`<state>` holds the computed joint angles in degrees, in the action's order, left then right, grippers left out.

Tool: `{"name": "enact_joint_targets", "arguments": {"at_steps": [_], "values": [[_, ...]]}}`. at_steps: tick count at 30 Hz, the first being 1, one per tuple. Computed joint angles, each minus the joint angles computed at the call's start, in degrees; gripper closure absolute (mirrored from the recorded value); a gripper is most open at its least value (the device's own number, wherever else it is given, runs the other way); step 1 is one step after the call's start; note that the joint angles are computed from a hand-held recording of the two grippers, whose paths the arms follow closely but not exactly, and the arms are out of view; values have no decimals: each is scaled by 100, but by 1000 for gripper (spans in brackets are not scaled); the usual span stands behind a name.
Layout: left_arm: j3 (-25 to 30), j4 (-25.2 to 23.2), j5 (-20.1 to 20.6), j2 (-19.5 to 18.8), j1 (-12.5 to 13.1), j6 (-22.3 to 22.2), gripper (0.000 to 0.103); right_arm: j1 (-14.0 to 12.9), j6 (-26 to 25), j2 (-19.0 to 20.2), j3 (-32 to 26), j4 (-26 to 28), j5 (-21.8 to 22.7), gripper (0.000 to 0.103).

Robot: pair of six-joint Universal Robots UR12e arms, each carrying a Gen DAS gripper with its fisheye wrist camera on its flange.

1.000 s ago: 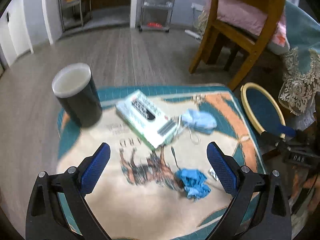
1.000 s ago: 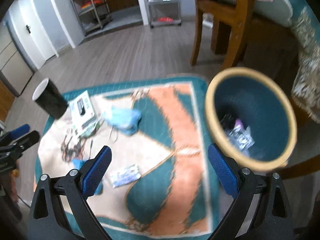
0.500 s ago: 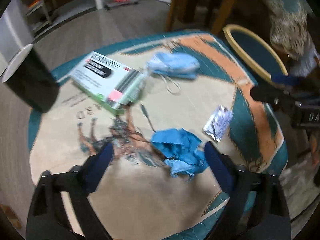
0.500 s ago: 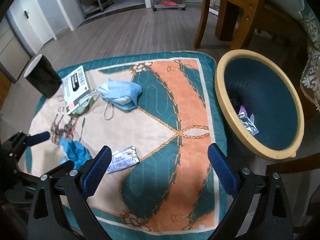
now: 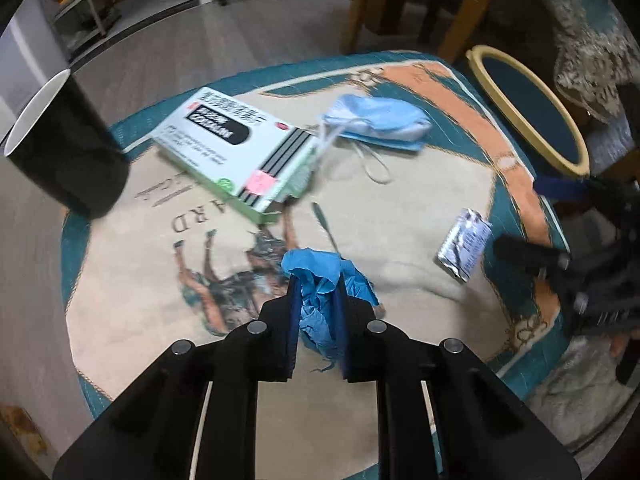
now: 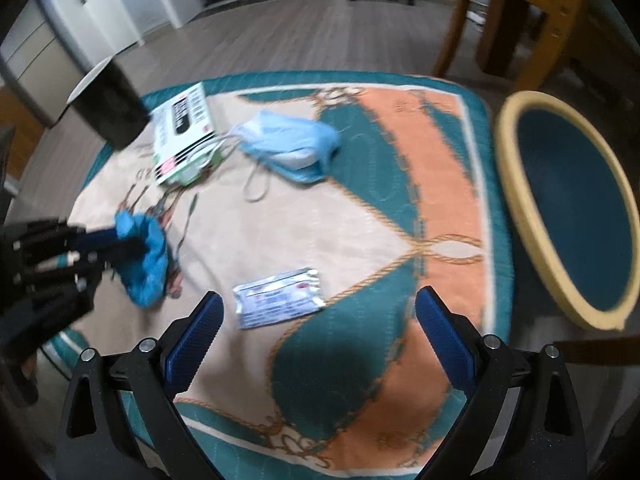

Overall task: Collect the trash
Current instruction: 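Grasp the blue glove with the left gripper while the right gripper grasps the silver blister pack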

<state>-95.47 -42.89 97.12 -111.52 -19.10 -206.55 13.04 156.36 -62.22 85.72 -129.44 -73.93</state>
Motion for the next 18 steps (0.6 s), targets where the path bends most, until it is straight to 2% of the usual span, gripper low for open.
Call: {"name": "enact_joint_targets", "arguments": {"at_steps": [4,6,9,11,12,18], "values": [[-26,12,24,21,18,-37,88,64,-256,26,19,84,-11,9],[-17,-13,2,9,11,7,88,96,-371,40,23,132,-28,13],[19,-73,-3,-16,-6,67,88,150,-607,61,2,274,-103,25],[47,-96,15,-44,-12,77,88,188,-779,62,10,305,-219,39],[54,-109,11,-48,-12,70,88,213,-887,63,21,301,-314,42],[105,-136,24,-92,-13,66,88,191,-865,47,30,253,-255,44]]}}
